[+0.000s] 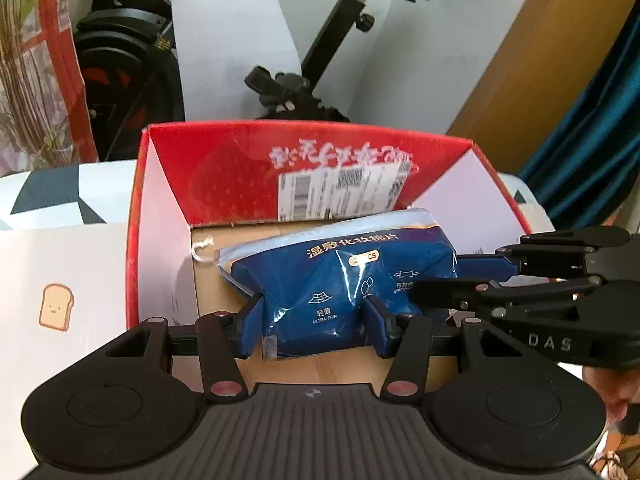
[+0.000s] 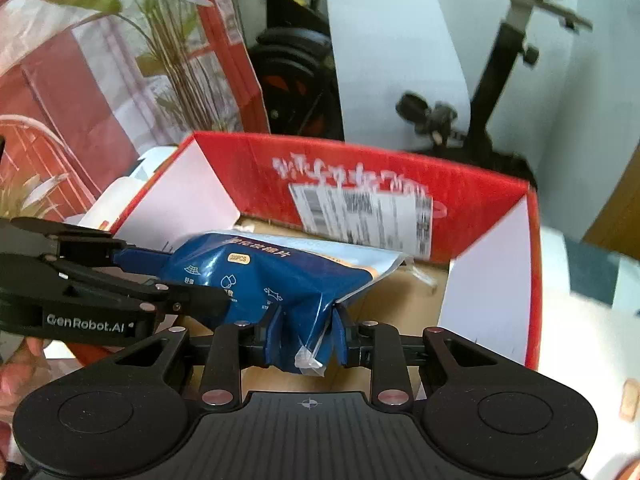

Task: Organize soft objects
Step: 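Lower the blue bag into the red box and open both grippers, then move both grippers back to the pile beside the white mailer bag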

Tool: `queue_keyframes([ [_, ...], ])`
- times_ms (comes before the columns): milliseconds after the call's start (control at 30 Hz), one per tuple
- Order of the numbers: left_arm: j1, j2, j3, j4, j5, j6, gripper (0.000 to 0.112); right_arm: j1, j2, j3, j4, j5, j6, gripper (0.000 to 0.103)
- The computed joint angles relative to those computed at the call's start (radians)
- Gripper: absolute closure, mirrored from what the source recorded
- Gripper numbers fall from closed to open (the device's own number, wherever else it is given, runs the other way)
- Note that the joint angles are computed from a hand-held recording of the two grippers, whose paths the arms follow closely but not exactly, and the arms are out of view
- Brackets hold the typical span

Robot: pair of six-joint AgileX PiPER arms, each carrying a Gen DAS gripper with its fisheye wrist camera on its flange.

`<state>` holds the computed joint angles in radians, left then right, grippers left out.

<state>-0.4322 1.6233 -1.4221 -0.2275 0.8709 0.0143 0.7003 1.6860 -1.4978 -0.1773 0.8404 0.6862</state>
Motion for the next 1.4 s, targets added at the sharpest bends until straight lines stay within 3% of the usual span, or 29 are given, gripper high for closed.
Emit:
queue_keyframes([
  [167, 0.002, -0.016, 0.024, -0.014, 0.020, -0.013, 0.057, -0.030, 0.001, 0.013, 0.117, 0.023, -0.044, 0.083],
  [467, 0.000, -0.041, 0.060, -0.029, 0.037, -0.006, 0.055, -0.032, 0.037, 0.001, 0.158, 0.090, -0.036, 0.086],
  [667, -0.013, -0.102, 0.091, 0.023, -0.013, -0.050, 0.055, -0.022, 0.013, 0.020, 0.131, 0.092, -0.004, 0.086],
  [800, -0.048, -0.205, 0.158, 0.107, -0.091, -0.088, 0.055, 0.056, -0.058, 0.062, -0.042, 0.062, 0.109, 0.086],
  [967, -0.137, -0.385, 0.296, 0.328, -0.185, -0.242, 0.055, 0.235, -0.186, 0.191, -0.391, 0.035, 0.383, 0.084],
  [1100, -0.185, -0.505, 0.383, 0.437, -0.156, -0.408, 0.055, 0.385, -0.273, 0.292, -0.624, 0.070, 0.629, 0.080],
  [1233, -0.203, -0.644, 0.477, 0.491, -0.142, -0.528, 0.055, 0.546, -0.307, 0.354, -0.817, 0.178, 0.852, 0.078],
  [1400, -0.237, -0.787, 0.566, 0.525, -0.077, -0.639, 0.056, 0.719, -0.307, 0.380, -0.923, 0.310, 0.995, 0.078],
])
